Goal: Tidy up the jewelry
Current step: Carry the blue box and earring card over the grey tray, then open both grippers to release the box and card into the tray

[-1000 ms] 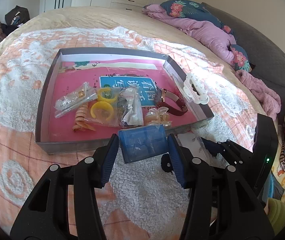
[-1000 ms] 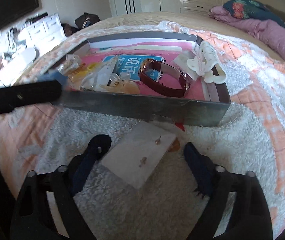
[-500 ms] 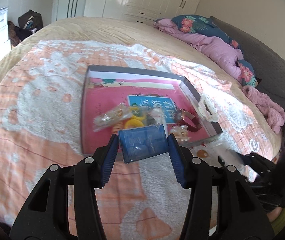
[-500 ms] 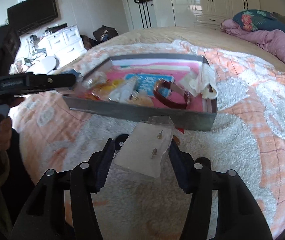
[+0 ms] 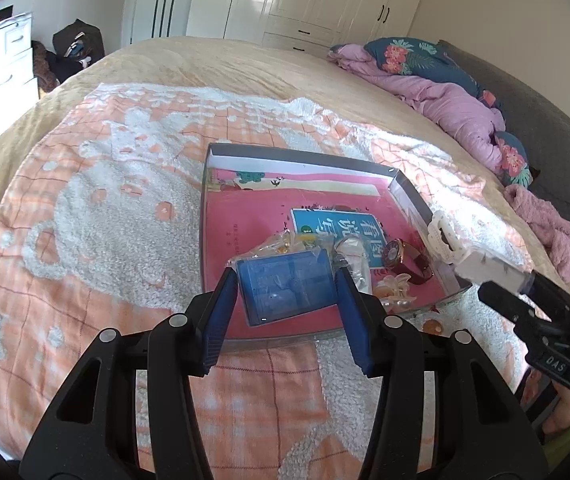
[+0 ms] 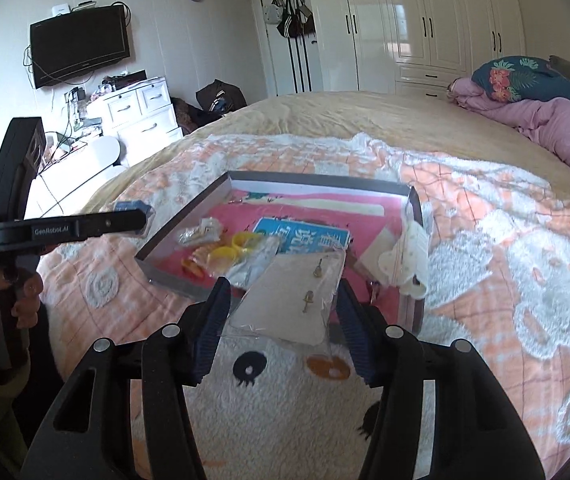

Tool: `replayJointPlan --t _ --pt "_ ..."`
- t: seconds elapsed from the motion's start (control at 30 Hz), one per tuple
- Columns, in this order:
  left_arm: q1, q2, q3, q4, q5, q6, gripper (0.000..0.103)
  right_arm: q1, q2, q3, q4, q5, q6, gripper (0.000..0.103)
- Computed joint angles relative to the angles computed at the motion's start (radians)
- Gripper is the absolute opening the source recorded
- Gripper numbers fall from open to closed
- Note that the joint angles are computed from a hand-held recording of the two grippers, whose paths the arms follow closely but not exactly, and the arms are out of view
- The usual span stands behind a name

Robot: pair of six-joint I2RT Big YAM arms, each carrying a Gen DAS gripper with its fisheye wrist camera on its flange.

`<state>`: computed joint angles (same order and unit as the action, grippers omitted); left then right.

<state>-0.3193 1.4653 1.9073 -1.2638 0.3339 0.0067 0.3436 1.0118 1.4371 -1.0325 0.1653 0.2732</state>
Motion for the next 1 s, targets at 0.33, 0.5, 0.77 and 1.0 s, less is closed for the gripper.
replayJointPlan --t 0.33,0.5,0.77,1.0 --pt "-0.032 0.051 0.009 -0.004 -0.024 0.014 0.042 -0.078 0.096 0.028 0.019 -0.032 -0.046 0.046" --pt "-0.045 0.070 0.004 -0.014 -0.033 0.028 0.042 -0.095 0.105 0.011 0.026 -0.056 -0.036 0.046" --pt "-0.054 0.078 -0.011 -0.009 -0.045 0.032 0.046 -0.096 0.093 -0.007 0.027 -0.063 -0.018 0.057" --pt "-0.051 0.066 -0.004 -0.004 -0.057 0.021 0.068 -0.081 0.064 -0.013 0.031 -0.021 0.014 0.085"
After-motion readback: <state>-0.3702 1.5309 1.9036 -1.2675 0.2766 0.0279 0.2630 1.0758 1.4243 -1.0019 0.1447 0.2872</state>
